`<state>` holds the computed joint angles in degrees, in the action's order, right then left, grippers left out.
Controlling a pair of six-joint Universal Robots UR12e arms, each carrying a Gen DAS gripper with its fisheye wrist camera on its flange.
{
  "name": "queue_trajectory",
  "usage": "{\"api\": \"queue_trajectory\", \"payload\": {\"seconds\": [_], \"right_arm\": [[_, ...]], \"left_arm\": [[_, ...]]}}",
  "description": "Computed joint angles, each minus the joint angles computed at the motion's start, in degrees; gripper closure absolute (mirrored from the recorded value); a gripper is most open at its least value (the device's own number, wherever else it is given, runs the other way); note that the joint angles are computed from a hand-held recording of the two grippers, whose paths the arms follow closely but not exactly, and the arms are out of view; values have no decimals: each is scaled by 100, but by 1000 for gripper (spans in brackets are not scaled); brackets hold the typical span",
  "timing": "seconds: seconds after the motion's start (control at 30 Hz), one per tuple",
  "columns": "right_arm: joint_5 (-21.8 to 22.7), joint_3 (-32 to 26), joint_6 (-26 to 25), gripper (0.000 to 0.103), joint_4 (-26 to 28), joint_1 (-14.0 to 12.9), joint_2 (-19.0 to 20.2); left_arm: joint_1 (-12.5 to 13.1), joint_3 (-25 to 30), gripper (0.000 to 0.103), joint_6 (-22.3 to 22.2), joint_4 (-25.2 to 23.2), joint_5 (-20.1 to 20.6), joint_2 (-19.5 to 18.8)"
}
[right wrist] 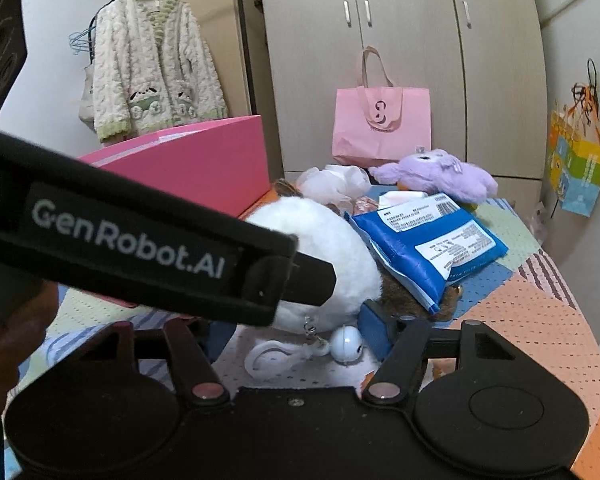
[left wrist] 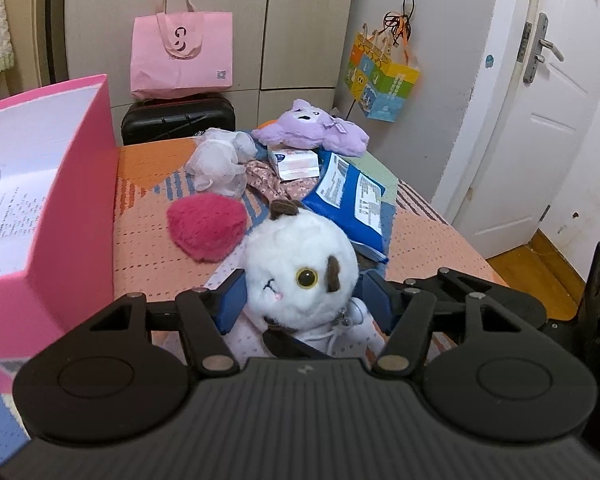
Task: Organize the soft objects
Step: 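Lift the white plush toy with the left tool off the table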
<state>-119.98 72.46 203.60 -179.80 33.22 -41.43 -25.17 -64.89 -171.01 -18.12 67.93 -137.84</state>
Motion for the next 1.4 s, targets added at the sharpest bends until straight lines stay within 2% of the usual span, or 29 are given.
{"api": "queue_trajectory", "payload": {"seconds": [0.27,0.4,0.57,0.7,0.77,0.83,0.93,1.0,1.07,1.23,1.4], "right_arm": [[-59,13,-112,32,-44,84,-22],[63,28,-55,28,45,49,-51],[-27,-65,-98,15,169,18,15],[39,-47,-27,12,129,-19,30],[104,-36,-45,11,76,-38,38],[107,-51,-114,10,5,-44,66],[117,-93,-142,8,56,-52,97],[83,-128,-134,7,45,-53,132],[31,-159,-157,7,-15,-48,170],[-291,-303,-576,13,-115,35,315],[-291,-205,-542,14,-234,57,265]], "left_arm": [[41,-346,41,49,234,-40,195],[66,-278,41,38,20,-116,166],[94,-168,41,49,-171,-213,95],[140,-143,34,-8,-40,-314,61],[147,-105,26,-78,130,-284,12],[149,-37,25,-103,245,-320,-55],[150,93,25,-86,174,-436,-151],[150,157,28,2,47,-513,-193],[134,170,42,237,-183,-497,-186],[25,-142,43,614,75,-27,-22],[52,-255,43,513,50,-131,73]]}}
